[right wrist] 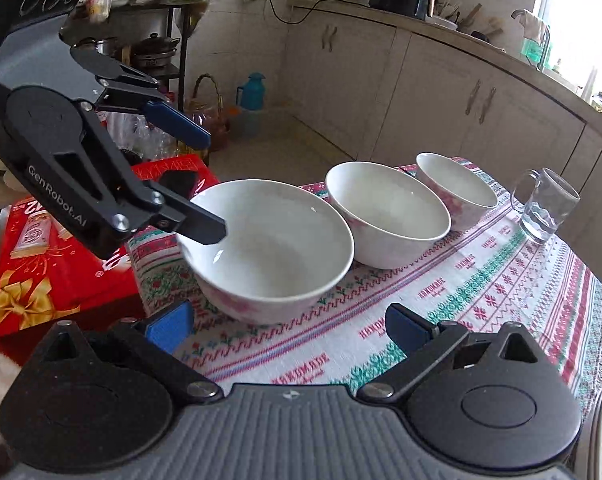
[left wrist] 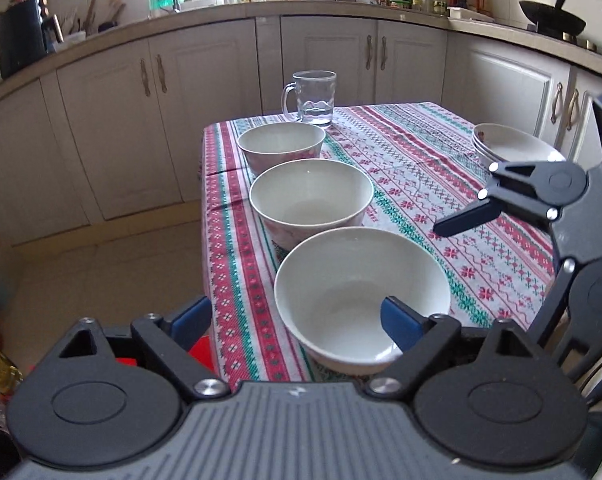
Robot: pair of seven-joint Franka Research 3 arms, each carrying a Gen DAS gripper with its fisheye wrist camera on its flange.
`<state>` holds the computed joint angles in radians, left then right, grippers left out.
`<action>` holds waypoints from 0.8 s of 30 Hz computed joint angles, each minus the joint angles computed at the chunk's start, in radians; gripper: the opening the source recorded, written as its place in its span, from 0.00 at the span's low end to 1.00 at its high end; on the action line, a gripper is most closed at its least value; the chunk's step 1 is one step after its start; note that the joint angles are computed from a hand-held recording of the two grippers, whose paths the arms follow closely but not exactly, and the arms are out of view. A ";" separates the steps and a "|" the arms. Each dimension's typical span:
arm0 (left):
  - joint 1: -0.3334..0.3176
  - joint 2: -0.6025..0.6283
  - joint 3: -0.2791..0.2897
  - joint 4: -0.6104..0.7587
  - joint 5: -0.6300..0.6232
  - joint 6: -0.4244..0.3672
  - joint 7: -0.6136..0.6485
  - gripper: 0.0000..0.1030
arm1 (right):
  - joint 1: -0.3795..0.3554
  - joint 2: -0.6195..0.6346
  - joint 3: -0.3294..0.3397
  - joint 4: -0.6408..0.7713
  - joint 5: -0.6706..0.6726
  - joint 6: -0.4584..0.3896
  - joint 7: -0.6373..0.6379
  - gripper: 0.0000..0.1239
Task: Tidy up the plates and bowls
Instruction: 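Move the left gripper to the rim of a white bowl and close, then lift the white bowl with the left gripper and carry it across the table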
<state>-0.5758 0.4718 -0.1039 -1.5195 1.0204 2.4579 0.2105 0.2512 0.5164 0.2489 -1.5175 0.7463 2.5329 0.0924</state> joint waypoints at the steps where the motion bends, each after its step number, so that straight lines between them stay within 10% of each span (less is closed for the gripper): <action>1: 0.014 0.004 -0.005 0.000 -0.017 0.023 0.008 0.78 | 0.000 0.006 0.001 0.008 -0.001 -0.006 0.001 0.83; 13: 0.054 0.056 -0.001 0.032 -0.174 0.153 0.110 0.50 | -0.007 0.045 0.000 0.079 -0.018 -0.118 0.017 0.67; 24: 0.047 0.057 0.015 0.032 -0.219 0.170 0.141 0.47 | -0.003 0.052 -0.009 0.098 -0.021 -0.156 0.035 0.63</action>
